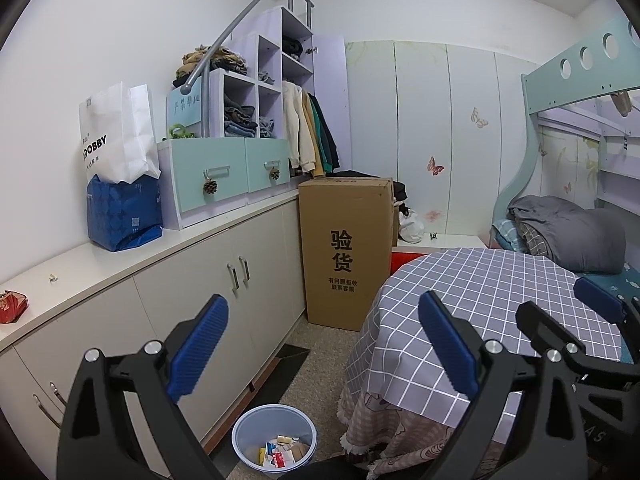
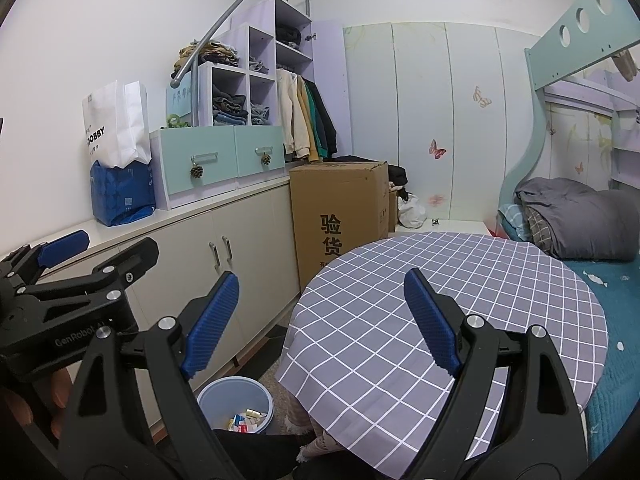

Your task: Collect trash

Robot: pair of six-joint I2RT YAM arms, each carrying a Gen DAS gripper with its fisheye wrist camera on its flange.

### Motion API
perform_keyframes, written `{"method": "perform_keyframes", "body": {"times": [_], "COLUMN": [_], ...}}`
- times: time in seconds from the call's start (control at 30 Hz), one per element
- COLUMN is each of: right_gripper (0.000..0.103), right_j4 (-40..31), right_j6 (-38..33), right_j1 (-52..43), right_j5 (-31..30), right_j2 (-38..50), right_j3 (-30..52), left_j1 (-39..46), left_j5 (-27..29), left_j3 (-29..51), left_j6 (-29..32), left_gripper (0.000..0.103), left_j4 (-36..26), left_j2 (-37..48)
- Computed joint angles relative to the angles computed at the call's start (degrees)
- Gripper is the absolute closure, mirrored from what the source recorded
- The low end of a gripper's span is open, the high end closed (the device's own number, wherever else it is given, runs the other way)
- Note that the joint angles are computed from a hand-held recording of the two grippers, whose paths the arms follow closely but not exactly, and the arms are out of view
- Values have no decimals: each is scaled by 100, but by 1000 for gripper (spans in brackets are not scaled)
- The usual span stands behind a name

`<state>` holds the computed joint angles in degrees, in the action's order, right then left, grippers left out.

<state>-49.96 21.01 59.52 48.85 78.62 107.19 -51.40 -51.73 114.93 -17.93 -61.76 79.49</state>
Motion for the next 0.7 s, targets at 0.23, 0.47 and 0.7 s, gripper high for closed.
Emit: {"method": "perform_keyframes", "body": {"times": [0.23, 0.47, 0.7], "right_gripper": [20, 20, 20], "right_j4": [46, 61, 88], "right_j6": [-20, 10, 21], "right_j1": [-61, -80, -90], "right_j5": [-51, -85, -87], "right_j2": [-95, -162, -221], "right_j3": [-149, -250, -338], "left_j1": [-72, -102, -116], "left_j5": [-62, -93, -106], "left_j3": [56, 75, 85], "left_j6": [-66, -77, -72], "left_gripper": [9, 9, 9], "left_j4": [-69, -92, -106], "left_j2": [43, 59, 62]}}
